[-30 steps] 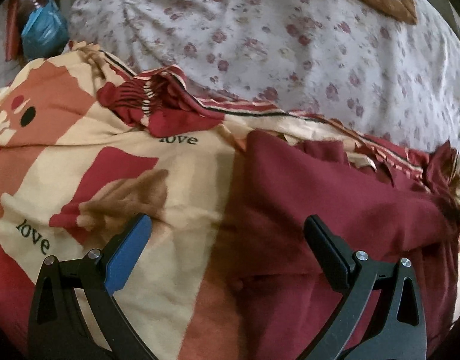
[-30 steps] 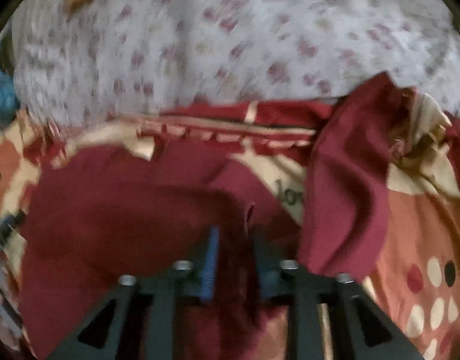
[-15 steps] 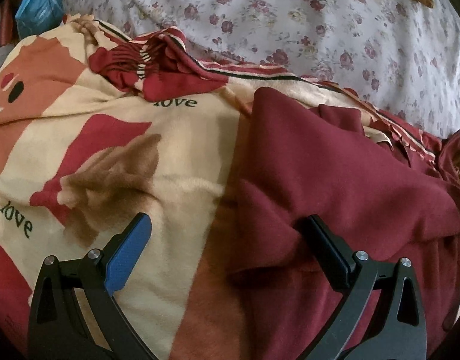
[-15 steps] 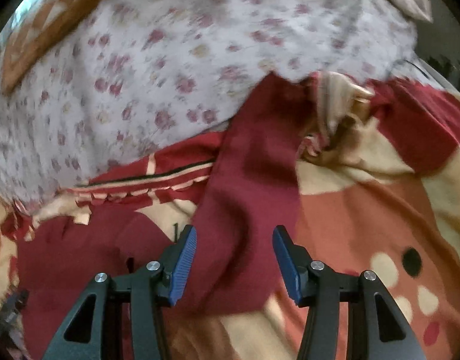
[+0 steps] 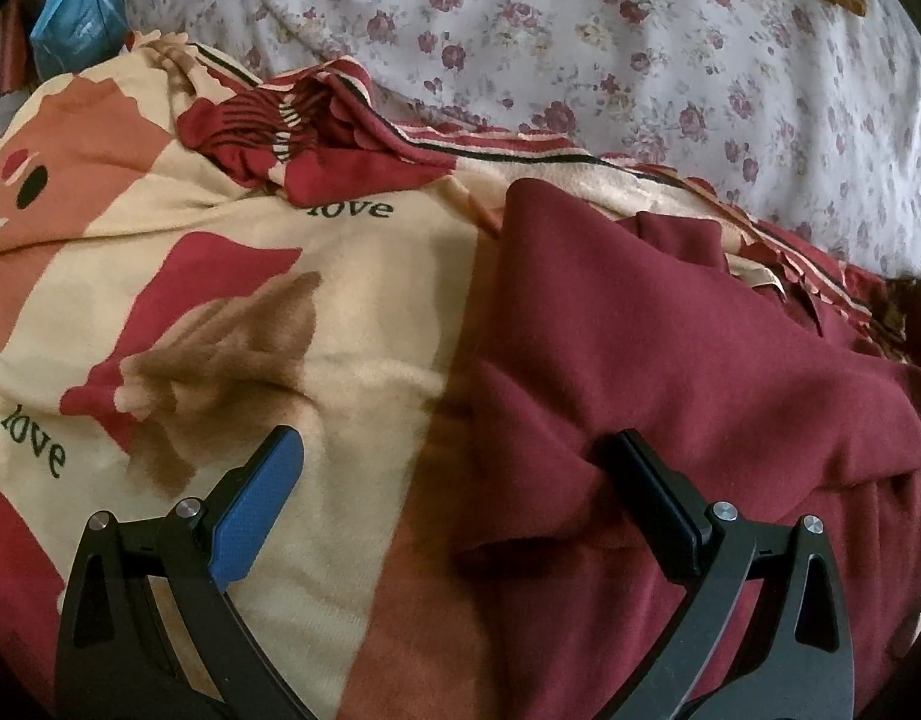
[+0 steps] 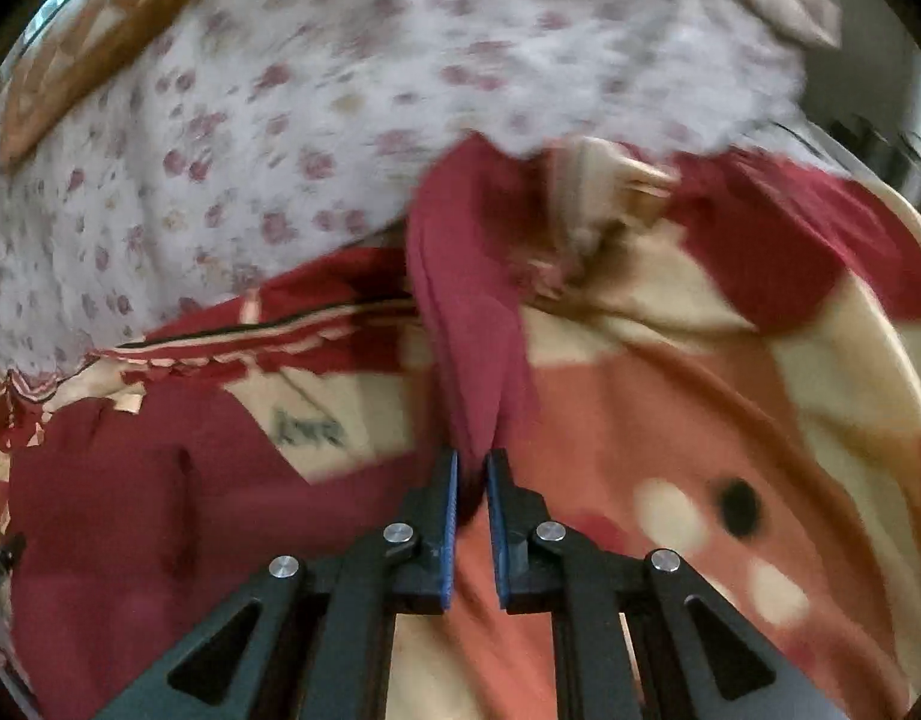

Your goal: Fold small clothes

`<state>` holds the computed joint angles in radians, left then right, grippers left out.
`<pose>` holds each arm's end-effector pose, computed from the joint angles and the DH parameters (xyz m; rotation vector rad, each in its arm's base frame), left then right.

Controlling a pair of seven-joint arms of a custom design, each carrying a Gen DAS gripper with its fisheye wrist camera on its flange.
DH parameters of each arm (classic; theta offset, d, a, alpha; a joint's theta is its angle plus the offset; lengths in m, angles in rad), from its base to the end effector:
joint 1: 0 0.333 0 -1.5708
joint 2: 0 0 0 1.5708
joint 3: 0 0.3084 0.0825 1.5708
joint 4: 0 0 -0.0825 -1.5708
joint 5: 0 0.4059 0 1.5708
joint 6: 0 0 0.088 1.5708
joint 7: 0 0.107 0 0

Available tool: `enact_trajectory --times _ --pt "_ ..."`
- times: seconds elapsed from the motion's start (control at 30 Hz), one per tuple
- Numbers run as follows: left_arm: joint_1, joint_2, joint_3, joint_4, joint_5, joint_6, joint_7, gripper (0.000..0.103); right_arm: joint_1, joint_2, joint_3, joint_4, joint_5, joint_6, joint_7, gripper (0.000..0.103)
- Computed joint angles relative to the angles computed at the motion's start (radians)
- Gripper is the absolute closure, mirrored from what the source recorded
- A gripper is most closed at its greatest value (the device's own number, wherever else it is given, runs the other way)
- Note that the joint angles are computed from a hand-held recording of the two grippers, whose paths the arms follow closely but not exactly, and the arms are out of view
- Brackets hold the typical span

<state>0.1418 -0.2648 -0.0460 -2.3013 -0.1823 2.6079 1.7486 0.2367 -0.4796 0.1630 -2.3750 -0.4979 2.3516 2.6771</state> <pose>0.5277 0.0534 0.5009 -1.9495 1.8619 -0.6134 0.4328 0.1827 0.5351 -1.4250 2.2264 -0.7072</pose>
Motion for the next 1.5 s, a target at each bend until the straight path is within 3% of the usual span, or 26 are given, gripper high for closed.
enact_trajectory --times 0.1,0.2,0.3,0.33,0.37,0.43,0.57,0.63,0.83,0.9,0.93,0.97,1.13,1.23,1.3,1.37,1.5 --pt "0.001 -0.006 -0.001 -0.006 0.0 0.001 -0.007 0.001 0.009 -0.093 -0.009 -0.093 0.035 -0.091 -0.007 0.097" --pt "-0.001 -0.01 0.002 -0.011 -0.008 0.004 -0.008 0.001 0.025 -0.187 -0.057 -0.193 0.118 -0.058 -0.007 0.097" --pt "0.0 -0.009 -0.001 -0.013 -0.006 0.007 -0.018 0.001 -0.006 -0.256 -0.057 -0.237 0.132 0.019 0.03 0.094" --pt "0.0 -0.009 0.0 -0.013 -0.005 0.008 -0.015 0.001 -0.017 -0.253 -0.053 -0.227 0.127 0.034 0.028 0.076" --pt "-0.001 -0.009 0.001 -0.013 -0.007 0.008 -0.013 0.001 -0.03 -0.241 -0.044 -0.209 0.12 0.042 0.03 0.047" --pt "-0.001 -0.008 0.002 -0.012 -0.01 0.008 -0.011 0.001 -0.074 -0.185 -0.008 -0.154 0.069 0.105 0.064 0.034" --pt "-0.004 -0.005 0.003 -0.011 -0.017 0.005 -0.007 0.001 -0.111 0.048 0.043 0.07 -0.035 0.09 0.055 0.034" --pt "-0.006 -0.002 0.006 -0.008 -0.025 0.001 -0.001 0.001 -0.085 0.151 0.024 0.164 -0.043 0.072 0.008 0.034" --pt "-0.008 0.007 0.009 0.003 -0.041 -0.01 0.013 0.001 -0.008 0.513 0.003 0.552 -0.196 -0.269 -0.125 0.034" --pt "-0.008 0.008 0.01 0.006 -0.043 -0.012 0.018 0.001 0.003 0.573 -0.033 0.605 -0.191 -0.287 -0.124 0.047" --pt "-0.008 0.009 0.01 0.007 -0.045 -0.014 0.021 0.001 0.0 0.582 -0.053 0.604 -0.159 -0.254 -0.146 0.075" --pt "-0.009 0.009 0.012 0.008 -0.049 -0.017 0.026 0.001 0.003 0.578 -0.069 0.596 -0.137 -0.247 -0.158 0.091" --pt "-0.001 -0.006 0.005 0.0 -0.033 -0.004 0.017 0.001 -0.003 0.404 -0.118 0.417 -0.089 -0.069 -0.118 0.097" --pt "0.003 -0.037 0.001 -0.022 -0.023 0.037 0.004 0.001 -0.025 0.233 -0.133 0.258 0.008 0.129 -0.101 0.097" --pt "-0.011 -0.066 0.018 -0.042 -0.065 0.082 0.023 0.001 -0.007 0.149 -0.149 0.184 0.116 0.255 -0.169 0.097" --pt "-0.034 -0.089 0.046 -0.052 -0.131 0.106 0.058 0.001 0.015 0.1 -0.128 0.173 0.168 0.288 -0.229 0.097" --pt "-0.061 -0.106 0.087 -0.046 -0.24 0.089 0.12 0.001 0.04 0.115 -0.034 0.235 0.164 0.3 -0.259 0.097"
